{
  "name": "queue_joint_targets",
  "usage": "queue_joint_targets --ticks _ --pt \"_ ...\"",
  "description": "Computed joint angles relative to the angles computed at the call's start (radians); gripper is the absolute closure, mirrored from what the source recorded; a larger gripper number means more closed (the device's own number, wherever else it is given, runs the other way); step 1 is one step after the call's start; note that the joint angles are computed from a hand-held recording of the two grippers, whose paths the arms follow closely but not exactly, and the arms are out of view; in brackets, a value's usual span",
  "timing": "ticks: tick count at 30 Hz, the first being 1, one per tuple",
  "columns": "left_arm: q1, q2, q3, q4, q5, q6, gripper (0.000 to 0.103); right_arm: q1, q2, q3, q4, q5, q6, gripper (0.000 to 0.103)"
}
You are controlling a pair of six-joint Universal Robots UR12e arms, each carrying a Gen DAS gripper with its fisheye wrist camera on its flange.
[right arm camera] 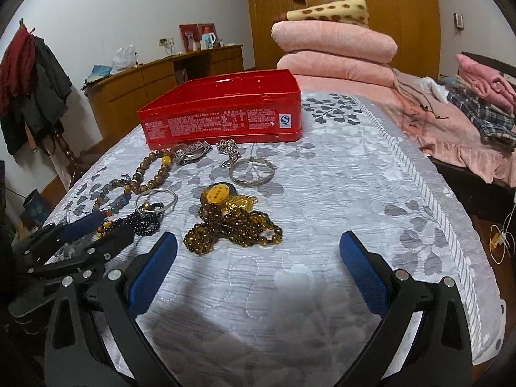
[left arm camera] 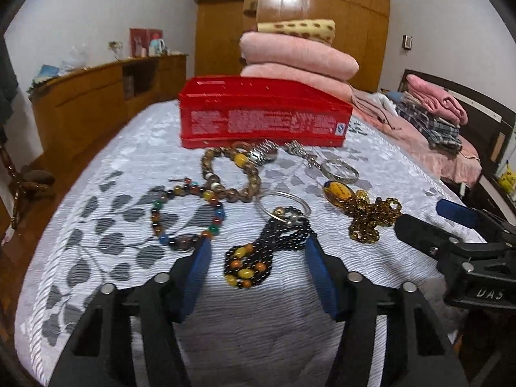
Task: Organize jewelry
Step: 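Move the left tool toward the black-and-amber bead necklace, then grasp the black-and-amber bead necklace with the left tool while the right tool approaches the brown bead strand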
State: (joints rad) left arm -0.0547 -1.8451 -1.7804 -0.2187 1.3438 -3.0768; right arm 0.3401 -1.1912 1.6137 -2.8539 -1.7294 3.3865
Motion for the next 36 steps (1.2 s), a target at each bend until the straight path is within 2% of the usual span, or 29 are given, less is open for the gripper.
queue_joint_targets --ticks 1,2,4,5,8,11,14,16,19,21,25,27,29,36 --pt "0.0 -0.002 0.004 -0.006 -0.002 0.001 0.052 -0.001 0.002 -0.004 0.006 0.005 0.0 0.005" --pt "0.001 -0.004 0.008 -0.013 -0.007 0.003 0.059 -0.003 0.004 -0.008 0.012 0.009 0.0 0.005" --pt "0.003 -0.005 0.014 -0.03 -0.019 0.003 0.064 -0.004 0.006 -0.015 0.024 0.01 0.002 0.005" --pt "0.006 -0.005 0.018 -0.042 -0.032 0.004 0.071 -0.006 0.007 -0.017 0.029 0.013 0.006 0.005" --pt "0.007 -0.007 0.026 -0.059 -0.045 0.009 0.072 -0.01 0.01 -0.022 0.038 0.022 0.015 0.005" --pt "0.015 0.0 0.023 -0.072 -0.081 0.002 0.081 -0.012 0.013 -0.028 0.05 0.028 0.013 0.005" --pt "0.022 0.005 0.021 -0.094 -0.119 -0.002 0.081 -0.011 0.015 -0.032 0.055 0.03 0.004 0.005" --pt "0.016 0.002 0.026 -0.095 -0.106 0.007 0.081 -0.011 0.017 -0.036 0.062 0.033 0.001 0.005" --pt "0.012 -0.006 0.038 -0.107 -0.106 0.014 0.072 -0.012 0.019 -0.041 0.07 0.037 0.001 0.005" --pt "0.009 -0.011 0.045 -0.113 -0.111 0.024 0.063 -0.014 0.019 -0.041 0.073 0.042 0.003 0.005" --pt "0.002 -0.015 0.053 -0.123 -0.098 0.038 0.06 -0.018 0.018 -0.04 0.076 0.053 0.014 0.006" --pt "-0.003 -0.017 0.058 -0.128 -0.086 0.053 0.065 -0.019 0.018 -0.041 0.077 0.055 0.017 0.006" --pt "-0.006 -0.019 0.06 -0.131 -0.075 0.062 0.08 -0.019 0.019 -0.041 0.077 0.054 0.017 0.006" --pt "0.017 -0.015 0.047 -0.112 -0.133 0.002 0.086 -0.019 0.015 -0.04 0.078 0.039 0.027 0.005"
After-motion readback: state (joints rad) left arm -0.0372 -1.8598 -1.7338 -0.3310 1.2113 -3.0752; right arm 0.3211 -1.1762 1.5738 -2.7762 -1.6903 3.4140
